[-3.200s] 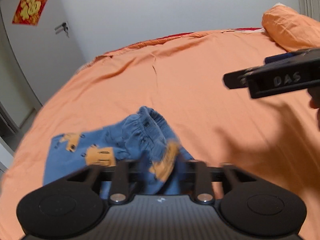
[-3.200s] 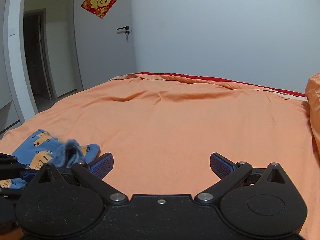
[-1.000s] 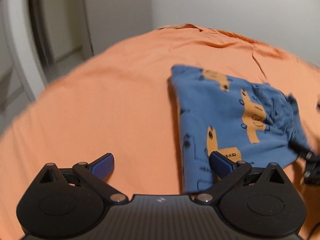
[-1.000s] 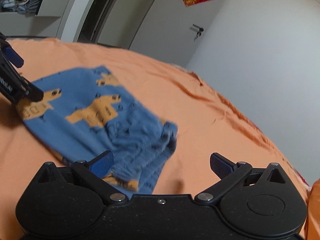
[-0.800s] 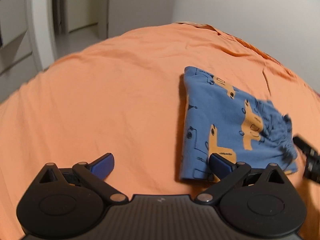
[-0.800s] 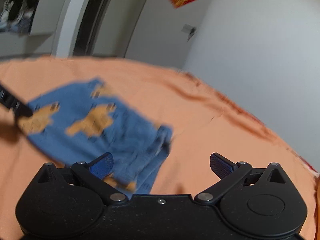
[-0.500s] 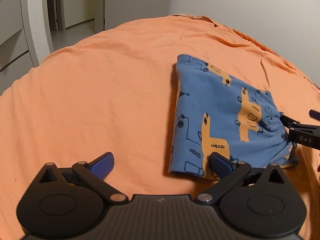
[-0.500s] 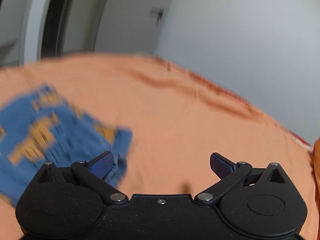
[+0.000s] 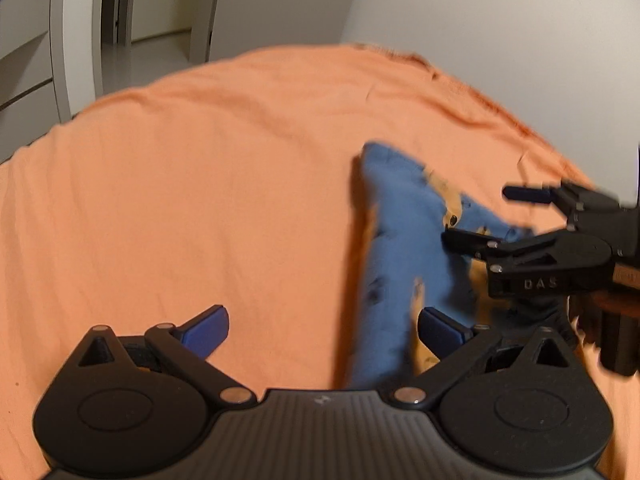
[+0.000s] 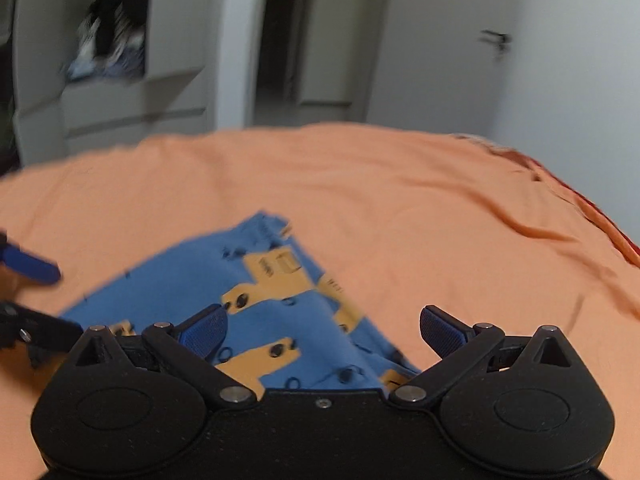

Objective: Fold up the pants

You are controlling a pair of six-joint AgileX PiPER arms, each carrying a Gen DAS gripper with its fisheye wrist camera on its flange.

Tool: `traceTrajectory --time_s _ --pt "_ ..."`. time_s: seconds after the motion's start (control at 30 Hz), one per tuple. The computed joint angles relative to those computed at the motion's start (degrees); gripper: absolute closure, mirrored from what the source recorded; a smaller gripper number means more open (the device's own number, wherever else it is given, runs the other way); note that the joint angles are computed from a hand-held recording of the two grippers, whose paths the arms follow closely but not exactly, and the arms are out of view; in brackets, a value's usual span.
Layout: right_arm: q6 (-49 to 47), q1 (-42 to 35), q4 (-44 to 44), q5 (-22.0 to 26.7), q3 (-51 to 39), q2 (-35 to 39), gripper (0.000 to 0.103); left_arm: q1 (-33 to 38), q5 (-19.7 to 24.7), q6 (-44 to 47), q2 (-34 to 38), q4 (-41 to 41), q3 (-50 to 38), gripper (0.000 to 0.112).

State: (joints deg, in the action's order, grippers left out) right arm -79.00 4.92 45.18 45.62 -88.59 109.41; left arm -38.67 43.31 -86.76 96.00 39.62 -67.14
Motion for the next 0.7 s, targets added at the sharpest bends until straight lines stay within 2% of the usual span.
traceTrajectory --time_s 0.07,0.13,0.17,0.27,0.33,0.47,0.5,0.57,0.6,0.67,0.7 --pt "-0.2 1.8 -3.2 -1.7 -0.9 1.3 0.001 -1.0 1.5 1.1 1.0 1.5 -0.7 0.010" --pt "1.4 1.8 -4.0 -0.6 -4.1 3.3 0.001 -1.5 2.7 2.0 1.6 1.5 -1.5 0.010" --pt "2.5 1.8 -4.6 -0.8 -5.1 3.6 0.001 -1.6 2.7 2.1 1.7 1.5 -1.5 0.010" --pt "6.9 1.9 -8.8 -5.8 -6.2 3.5 0.001 -1.0 1.4 2.0 0.9 1.2 -0.4 0.010" --pt "10.8 1.1 -10.4 -5.3 -7.8 3.9 0.001 -0.9 1.1 2.1 0.7 1.0 -0.2 0.010" --pt "4.5 -0.6 -5.8 -6.8 -2.2 0.8 0.001 -1.0 1.0 2.1 0.8 1.4 0.0 0.010" --pt "3.9 0.0 -8.4 -9.8 0.0 0.7 0.001 -1.1 1.0 2.0 0.7 1.5 0.1 0.010" --pt "4.0 -1.1 -6.8 -10.6 0.4 1.1 0.001 -0.9 0.6 1.9 0.5 1.6 0.5 0.010" --pt "7.1 -1.7 -6.5 -12.4 0.6 1.1 0.001 -0.9 0.4 1.8 0.5 1.7 0.6 0.010" --pt "13.0 -2.0 -8.1 -19.3 2.6 -0.1 0.001 -0.7 0.3 2.1 0.5 1.5 0.5 0.009" --pt "12.7 -3.0 -6.0 -20.0 2.7 -0.4 0.001 -0.7 0.4 2.2 0.6 1.4 0.4 0.009"
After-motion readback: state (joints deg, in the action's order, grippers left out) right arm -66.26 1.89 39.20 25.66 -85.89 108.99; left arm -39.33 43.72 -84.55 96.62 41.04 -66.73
